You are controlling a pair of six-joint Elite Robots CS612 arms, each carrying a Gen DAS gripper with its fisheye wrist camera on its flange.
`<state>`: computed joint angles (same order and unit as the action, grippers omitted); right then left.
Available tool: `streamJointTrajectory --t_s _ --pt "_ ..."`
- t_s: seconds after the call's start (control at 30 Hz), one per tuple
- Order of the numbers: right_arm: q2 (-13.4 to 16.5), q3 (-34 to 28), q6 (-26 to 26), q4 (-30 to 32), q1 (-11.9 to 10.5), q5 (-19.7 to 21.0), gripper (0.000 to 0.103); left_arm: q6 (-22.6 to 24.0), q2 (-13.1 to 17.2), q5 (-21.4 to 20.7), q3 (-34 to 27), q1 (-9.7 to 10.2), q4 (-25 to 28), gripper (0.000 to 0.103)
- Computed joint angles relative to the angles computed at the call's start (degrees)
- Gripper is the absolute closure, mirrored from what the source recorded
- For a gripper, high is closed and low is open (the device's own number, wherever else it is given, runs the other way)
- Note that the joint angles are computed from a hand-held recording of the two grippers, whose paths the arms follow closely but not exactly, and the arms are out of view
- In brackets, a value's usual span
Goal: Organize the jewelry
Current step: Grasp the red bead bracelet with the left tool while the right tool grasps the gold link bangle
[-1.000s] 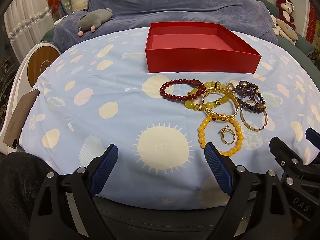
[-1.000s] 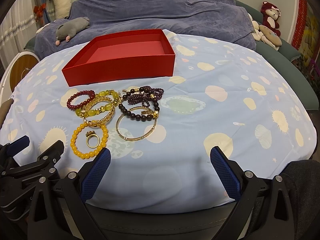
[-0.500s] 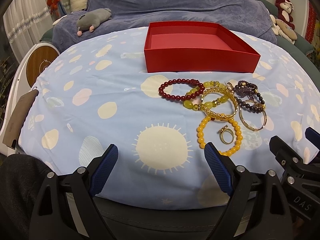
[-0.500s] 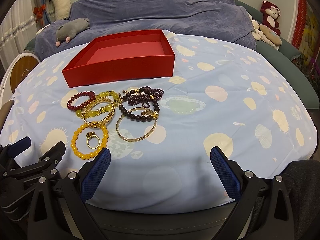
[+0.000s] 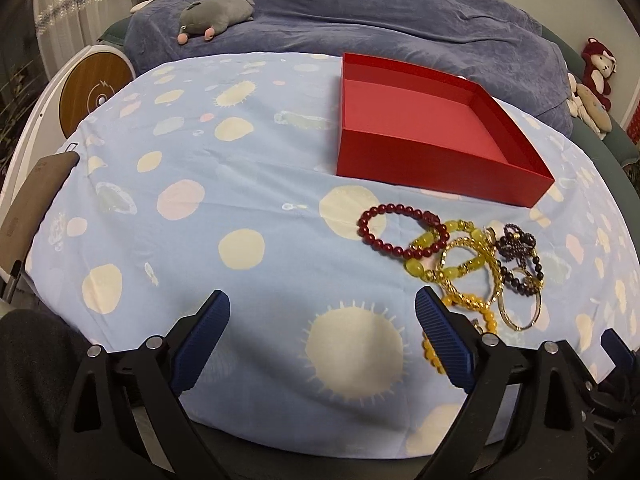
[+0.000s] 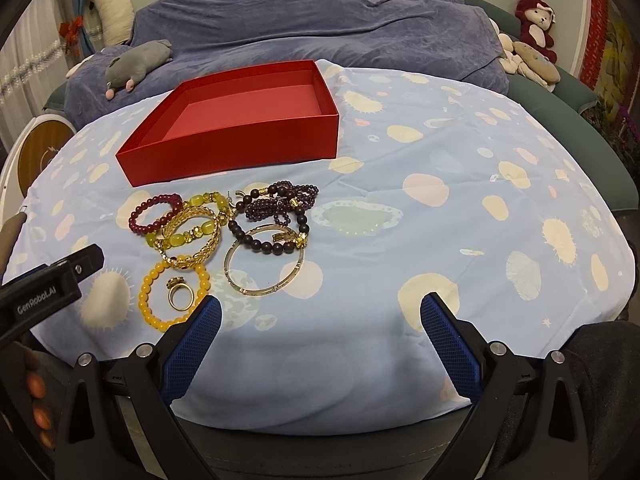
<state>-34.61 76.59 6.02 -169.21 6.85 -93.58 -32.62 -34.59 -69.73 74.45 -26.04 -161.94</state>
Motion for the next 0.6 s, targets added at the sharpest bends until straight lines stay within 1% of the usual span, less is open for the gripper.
streamJointTrajectory --t_s 0.07,0.13,0.23,0.27,0.3,0.33,0.4,0.43,0.5,0.57,0.6 --pt "0.17 -0.6 -0.1 0.98 -0.02 -0.2 0.007 1.33 0.95 0.37 -2.05 0.27 0.89 0.014" --pt "0.35 -1.15 0.11 2.04 -0.13 0.07 0.007 2.4 2.04 -0.06 -4.46 0.54 2.85 0.014" --pt "0.58 -1.79 0.56 2.98 -0.32 0.61 0.007 3.72 3.79 -1.51 -7.91 0.95 5.62 0.019" --pt "0.65 -1.98 0.77 3.2 -0.38 0.76 0.007 4.31 4.31 -2.2 -8.75 1.17 5.62 0.024" --pt "0.71 -2.2 0.98 3.5 -0.45 1.01 0.007 4.63 4.83 -3.13 -9.75 1.36 6.74 0.029" --pt "0.8 -2.45 1.05 3.82 -0.48 1.18 0.007 4.78 5.28 -3.99 -10.55 1.55 7.58 0.031" --pt "0.93 -2.88 0.97 4.29 -0.52 1.5 0.007 4.88 5.88 -5.52 -11.53 1.85 8.46 0.04" --pt "1.02 -3.1 0.86 4.42 -0.52 1.51 0.007 4.86 6.07 -6.11 -11.77 1.93 8.35 0.042" --pt "1.19 -3.53 0.81 4.74 -0.47 1.63 0.007 5.52 6.4 -6.41 -12.16 1.93 7.94 0.049" --pt "1.33 -3.89 0.81 5.11 -0.44 1.88 0.007 6.47 6.61 -6.77 -12.34 1.86 7.27 0.052" --pt "1.42 -4.07 0.75 5.27 -0.4 1.9 0.007 7.14 6.71 -6.85 -12.44 1.79 6.97 0.057"
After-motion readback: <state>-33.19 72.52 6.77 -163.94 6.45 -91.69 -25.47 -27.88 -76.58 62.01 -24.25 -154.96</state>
